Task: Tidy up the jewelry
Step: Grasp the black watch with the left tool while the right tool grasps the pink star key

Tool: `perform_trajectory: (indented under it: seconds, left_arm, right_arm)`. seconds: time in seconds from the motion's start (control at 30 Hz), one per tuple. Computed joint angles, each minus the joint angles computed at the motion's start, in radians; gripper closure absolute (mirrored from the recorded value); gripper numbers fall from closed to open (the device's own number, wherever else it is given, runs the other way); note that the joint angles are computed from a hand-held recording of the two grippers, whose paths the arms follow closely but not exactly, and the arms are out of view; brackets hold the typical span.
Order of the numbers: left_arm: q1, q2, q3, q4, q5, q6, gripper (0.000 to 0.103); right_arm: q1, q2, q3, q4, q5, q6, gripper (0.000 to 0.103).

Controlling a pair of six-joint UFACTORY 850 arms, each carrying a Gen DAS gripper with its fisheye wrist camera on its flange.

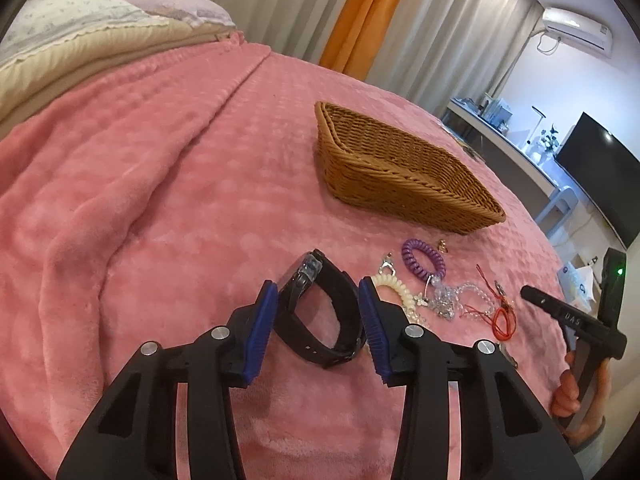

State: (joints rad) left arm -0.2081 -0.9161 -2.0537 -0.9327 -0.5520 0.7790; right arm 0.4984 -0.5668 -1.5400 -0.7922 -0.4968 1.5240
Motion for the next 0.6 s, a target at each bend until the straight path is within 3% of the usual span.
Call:
perform_trajectory:
  seconds: [0.2, 0.33, 0.6]
  left_arm:
    - [-0.006, 0.004, 0.009, 0.012, 0.017, 0.005, 0.063]
    - [-0.007, 0.008, 0.014, 0.022, 0.021, 0.003, 0.063]
    - [-0.009, 0.006, 0.011, 0.046, 0.012, -0.012, 0.061]
  right_arm:
    - [0.019, -0.002, 0.008, 0.079, 0.006, -0.090, 0.058]
    - [0.033, -0.047, -0.060, 0.121, -0.053, -0.183, 0.058]
    - [0.011, -0.120, -0.170, 0.215, -0.083, -0.291, 0.059]
